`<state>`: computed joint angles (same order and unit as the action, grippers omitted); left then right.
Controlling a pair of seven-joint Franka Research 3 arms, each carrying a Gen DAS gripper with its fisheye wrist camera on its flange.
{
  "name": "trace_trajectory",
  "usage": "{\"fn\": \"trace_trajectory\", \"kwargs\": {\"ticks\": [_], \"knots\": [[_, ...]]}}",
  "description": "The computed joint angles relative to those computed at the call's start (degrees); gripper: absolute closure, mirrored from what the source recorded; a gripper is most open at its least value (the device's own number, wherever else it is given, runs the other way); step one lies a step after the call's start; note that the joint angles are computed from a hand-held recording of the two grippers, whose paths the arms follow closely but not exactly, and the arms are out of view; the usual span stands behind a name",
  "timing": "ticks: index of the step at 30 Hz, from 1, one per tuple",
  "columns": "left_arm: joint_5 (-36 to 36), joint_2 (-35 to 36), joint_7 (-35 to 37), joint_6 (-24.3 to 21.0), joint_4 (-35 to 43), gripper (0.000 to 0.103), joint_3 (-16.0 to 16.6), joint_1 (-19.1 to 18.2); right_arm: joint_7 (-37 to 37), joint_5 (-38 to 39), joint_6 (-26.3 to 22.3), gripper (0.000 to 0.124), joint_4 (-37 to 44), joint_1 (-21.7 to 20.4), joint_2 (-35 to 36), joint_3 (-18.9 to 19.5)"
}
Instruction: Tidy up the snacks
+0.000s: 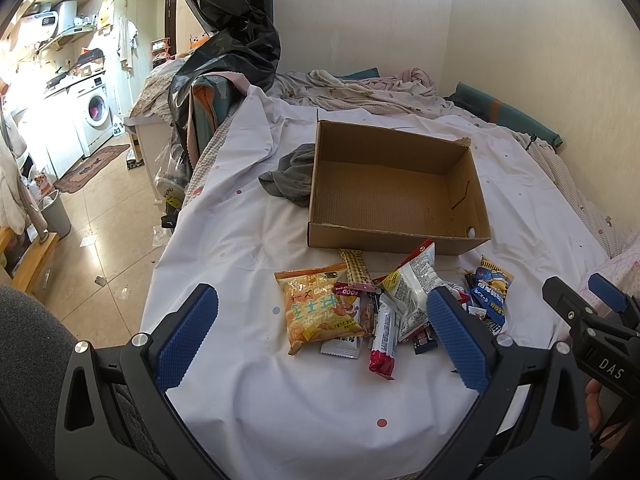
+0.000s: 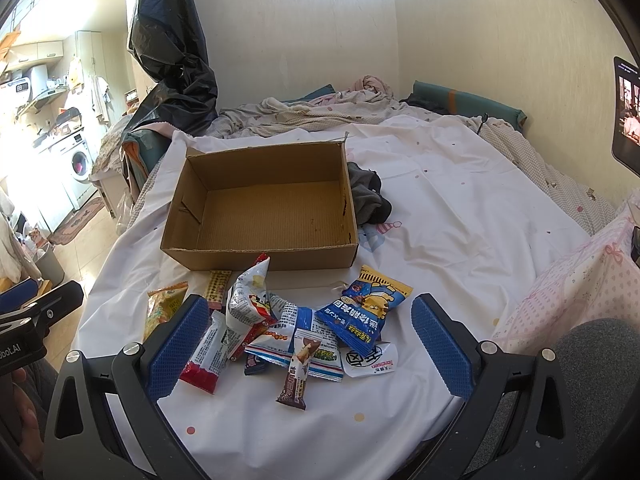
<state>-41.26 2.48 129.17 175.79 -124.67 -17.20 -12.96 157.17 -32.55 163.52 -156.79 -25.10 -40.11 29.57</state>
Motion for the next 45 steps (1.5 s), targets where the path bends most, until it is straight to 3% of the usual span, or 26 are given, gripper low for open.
{"fn": "trace_trajectory", "kwargs": {"ticks": [7,17,20,23,26,30,36,39,41,45], "knots": [[-0.2,0.0,0.1,-0.2,0.0,0.000,0.0,0.0,-0.2,0.6,-1.0,0.021,-0.9,1.6,-1.2,-1.3],[-0.4,0.0,0.1,-0.6,0.1,0.000,0.1,0.2,-0.3,0.1,-0.3,0.021,0.2,0.5,0.6,-0.8],[5.9,0.8,-6.0,-3.8,2.2,0.000,1.4,0.3,-2.5,2.3,0.5,0.021,0.5,2.9,1.5,-4.7],[20.7,3.2,-20.1,-5.9,6.1,0.000,3.8,-0.1,-6.4,5.4,0.7,0.021,1.9,4.6,3.5,-9.2],[32.4,7.1,-31.1,-11.4,12.9,0.000,6.0,-0.4,-10.4,8.2,0.2,0.021,4.2,5.0,6.6,-12.8],[40.2,14.3,-39.7,-21.6,23.9,0.000,6.8,-0.2,-16.9,13.9,-1.7,0.021,7.7,8.3,12.2,-19.5],[41.2,25.5,-44.1,-37.1,36.4,0.004,3.5,1.6,-26.1,29.1,-3.4,0.021,10.2,15.1,18.9,-30.2],[40.8,29.1,-45.5,-42.5,39.6,0.006,2.7,1.4,-30.2,38.2,-5.7,0.021,11.0,17.6,21.4,-34.1],[40.5,29.9,-46.4,-43.6,39.7,0.006,2.4,1.4,-32.4,42.6,-8.3,0.021,12.1,18.1,23.3,-35.4],[42.4,31.5,-46.9,-43.9,40.4,0.007,2.7,0.4,-35.7,48.4,-12.1,0.036,14.3,18.3,27.8,-36.6]]}}
